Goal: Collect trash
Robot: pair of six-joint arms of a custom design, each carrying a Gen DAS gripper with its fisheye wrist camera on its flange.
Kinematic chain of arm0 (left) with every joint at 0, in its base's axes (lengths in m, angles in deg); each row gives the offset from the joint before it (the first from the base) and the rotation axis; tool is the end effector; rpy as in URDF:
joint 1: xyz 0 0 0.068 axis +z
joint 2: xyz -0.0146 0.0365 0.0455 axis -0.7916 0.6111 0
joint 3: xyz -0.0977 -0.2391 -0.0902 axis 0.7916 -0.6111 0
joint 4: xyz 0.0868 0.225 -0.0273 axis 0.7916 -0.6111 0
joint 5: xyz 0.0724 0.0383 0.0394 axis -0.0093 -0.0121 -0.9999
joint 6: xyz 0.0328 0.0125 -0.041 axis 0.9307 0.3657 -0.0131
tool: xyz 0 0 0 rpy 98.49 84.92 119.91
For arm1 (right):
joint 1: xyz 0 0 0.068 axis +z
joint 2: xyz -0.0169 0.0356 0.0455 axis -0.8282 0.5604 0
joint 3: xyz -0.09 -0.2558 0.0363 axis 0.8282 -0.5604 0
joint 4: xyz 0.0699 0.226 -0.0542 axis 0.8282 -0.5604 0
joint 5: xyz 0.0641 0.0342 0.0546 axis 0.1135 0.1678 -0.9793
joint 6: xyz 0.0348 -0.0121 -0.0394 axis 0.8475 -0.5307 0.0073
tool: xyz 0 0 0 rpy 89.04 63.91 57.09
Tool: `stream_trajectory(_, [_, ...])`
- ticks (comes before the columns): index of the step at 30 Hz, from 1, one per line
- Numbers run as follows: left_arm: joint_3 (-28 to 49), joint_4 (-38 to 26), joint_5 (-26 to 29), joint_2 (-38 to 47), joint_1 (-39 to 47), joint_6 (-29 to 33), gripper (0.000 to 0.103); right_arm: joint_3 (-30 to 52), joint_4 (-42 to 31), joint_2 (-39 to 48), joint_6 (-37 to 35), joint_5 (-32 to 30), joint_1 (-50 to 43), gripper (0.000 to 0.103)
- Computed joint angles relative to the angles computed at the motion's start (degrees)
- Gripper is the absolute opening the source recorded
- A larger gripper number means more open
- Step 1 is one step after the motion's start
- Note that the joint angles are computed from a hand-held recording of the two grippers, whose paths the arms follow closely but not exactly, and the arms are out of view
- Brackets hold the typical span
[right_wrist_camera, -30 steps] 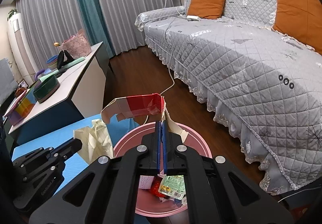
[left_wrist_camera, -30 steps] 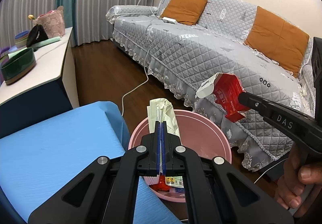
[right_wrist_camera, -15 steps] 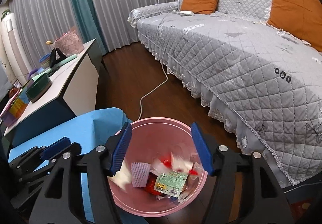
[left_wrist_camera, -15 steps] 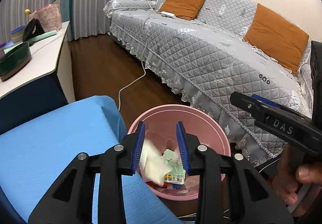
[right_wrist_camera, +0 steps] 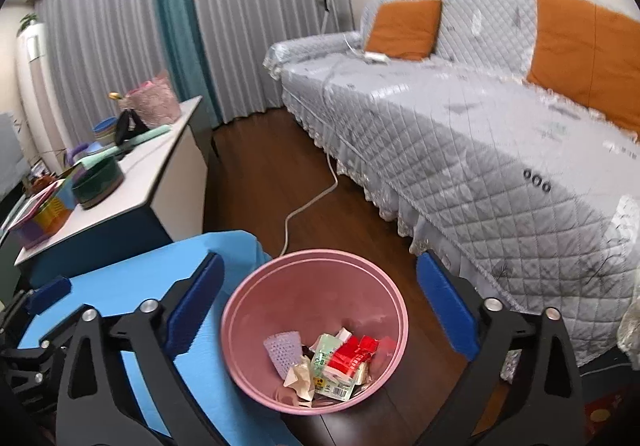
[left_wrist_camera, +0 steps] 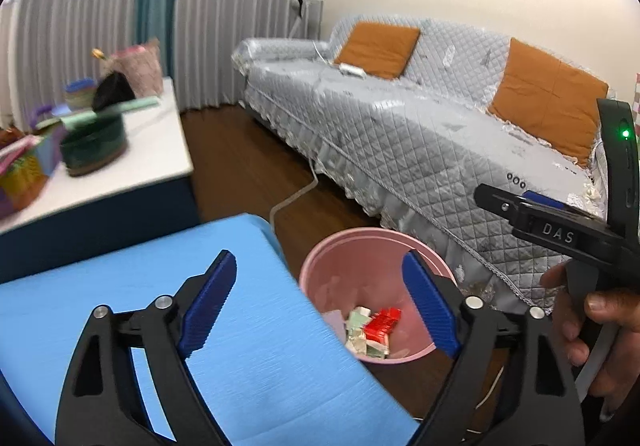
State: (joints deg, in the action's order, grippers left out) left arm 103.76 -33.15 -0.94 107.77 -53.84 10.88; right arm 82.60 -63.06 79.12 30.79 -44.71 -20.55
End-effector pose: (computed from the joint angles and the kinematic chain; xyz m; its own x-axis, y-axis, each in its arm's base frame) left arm 0.3207 -0.0263 0.2701 -0.4739 0.2565 -0.8424 0.5723 0.8167 -0.0733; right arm 0.2607 0.1551 0.2634 -0.4599 0.3077 -0.8330 0.3958 0.9107 0.1179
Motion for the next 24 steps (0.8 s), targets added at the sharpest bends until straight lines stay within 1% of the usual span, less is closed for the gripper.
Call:
stream_trajectory(1, [-0.96, 0.21, 0.36, -1.54, 1.04, 0.1, 0.089, 1.0, -1.87, -0.3, 0.84, 1.55, 1.92, 0.098])
stream_trajectory(3, [-3.71, 1.45, 1.53, -5.28, 3.83, 0.48, 0.09, 2.89, -5.61, -0.39, 3.16, 4.1, 5.38, 0.098])
stream_trajectory(4, [-4.2, 1.27, 1.74, -6.54, 4.81, 0.74, 0.092, 3.64, -7.35, -0.32, 4.77, 5.15, 7.07, 0.098])
stream_trajectory(6, [-4.89, -0.27, 2.92, -9.06, 8.16, 1.31, 0.093, 5.36, -10.73, 0.25, 8.07, 6.85, 10.54, 0.098])
stream_trajectory(8, [-5.09, -3.02, 5.89, -10.9, 12.15, 2.91, 0.093, 7.08, -13.51, 1.43, 10.46, 7.98, 13.64, 0.098])
stream_trajectory(12, [-6.19, -7.16, 9.3, -14.09, 19.07, 6.39, 0.093, 12.48, -20.62, 5.97, 16.25, 10.85, 20.82, 0.098])
stream_trajectory(15, [-6.27, -12.41, 12.99, -15.3, 25.7, 10.09, 0.093, 17.25, -26.7, 10.71, 22.68, 12.96, 26.46, 0.098])
stream_trajectory(18, [-8.48, -13.24, 12.86, -17.98, 30.81, 11.79, 0.095, 20.72, -30.92, 14.53, 27.13, 13.8, 30.5, 0.098])
stream_trajectory(21, [-9.64, -15.7, 13.88, -19.42, 35.83, 14.09, 0.095, 24.61, -36.7, 18.96, 33.01, 14.52, 34.3, 0.098])
stream_trajectory(24, [-11.46, -18.26, 15.26, -20.41, 41.48, 17.75, 0.095, 28.21, -42.5, 22.96, 39.37, 14.11, 37.83, 0.098])
